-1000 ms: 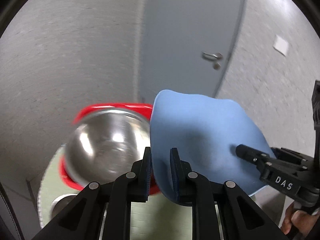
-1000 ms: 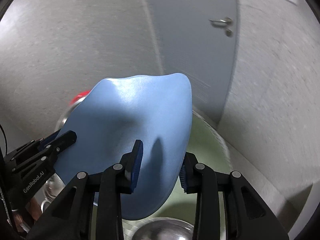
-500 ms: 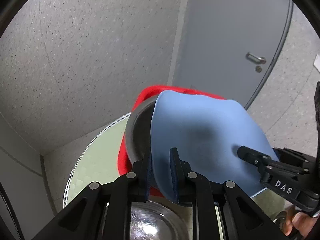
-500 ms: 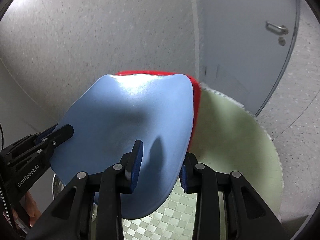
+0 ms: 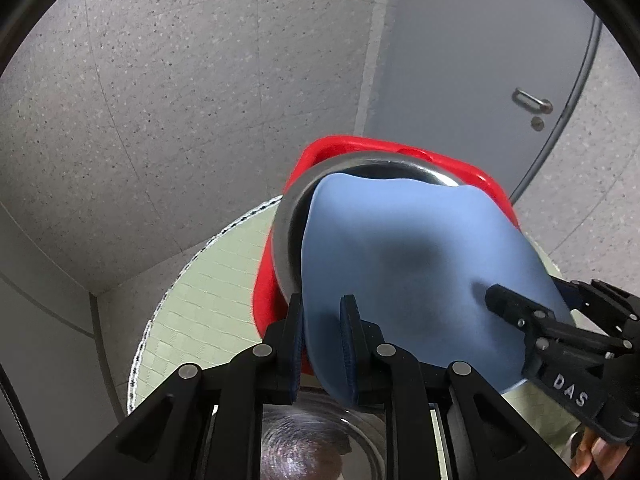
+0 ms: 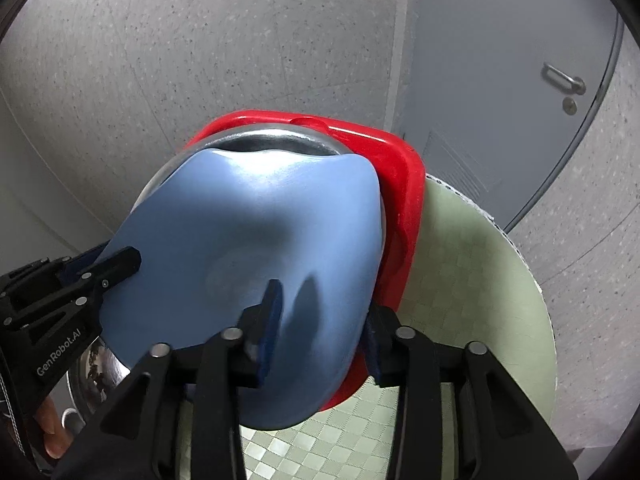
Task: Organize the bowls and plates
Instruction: 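Carry the blue plate onto the bowl in the basin and release, then grasp the rim of a medium steel bowl with both grippers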
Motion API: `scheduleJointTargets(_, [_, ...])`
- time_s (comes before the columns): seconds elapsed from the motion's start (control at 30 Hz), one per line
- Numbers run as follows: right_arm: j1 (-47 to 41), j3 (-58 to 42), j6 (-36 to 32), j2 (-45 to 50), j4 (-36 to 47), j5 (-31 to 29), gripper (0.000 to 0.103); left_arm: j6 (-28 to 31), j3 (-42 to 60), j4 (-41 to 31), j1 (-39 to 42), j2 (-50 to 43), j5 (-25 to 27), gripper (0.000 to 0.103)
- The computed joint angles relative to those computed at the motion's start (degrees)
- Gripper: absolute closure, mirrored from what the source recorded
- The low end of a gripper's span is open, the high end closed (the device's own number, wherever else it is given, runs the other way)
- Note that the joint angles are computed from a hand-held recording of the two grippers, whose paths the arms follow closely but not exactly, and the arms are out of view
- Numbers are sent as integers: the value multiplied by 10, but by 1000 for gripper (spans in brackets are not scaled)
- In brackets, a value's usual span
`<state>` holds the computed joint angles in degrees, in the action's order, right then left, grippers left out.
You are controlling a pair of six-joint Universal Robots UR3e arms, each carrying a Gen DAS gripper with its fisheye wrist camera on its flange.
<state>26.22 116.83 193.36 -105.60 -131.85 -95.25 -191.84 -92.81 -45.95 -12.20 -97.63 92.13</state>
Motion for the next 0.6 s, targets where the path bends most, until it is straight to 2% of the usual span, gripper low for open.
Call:
scheduleJointTargets(0.13, [7,-1,5,4,-2,2,44,5,-5,6,7,-1,-10,82])
scheduleJointTargets(0.23, [5,8,12,-9,-2,6,43,7,2,1,4,-3,-6,76])
scheduleJointTargets(0.3, [-1,19,14,-29,-3,14,42,4,-23,10,8,19,-4,52])
scheduleJointTargets(0.37, [-9,35,19,-56,-1,23,42,0,-43,24,10,39,-3,39])
scheduleJointTargets(0.47, [-12,48,31,-91,8,27,41,-4,-65,23,5,70,11,38])
scheduleJointTargets(0.57, [-28,62,31,-167,44,44,40,-18,-91,12,-3,126,35,32])
scheduleJointTargets(0.6, [-30,61,32,-191,60,47,40,-23,-99,14,-13,143,49,27])
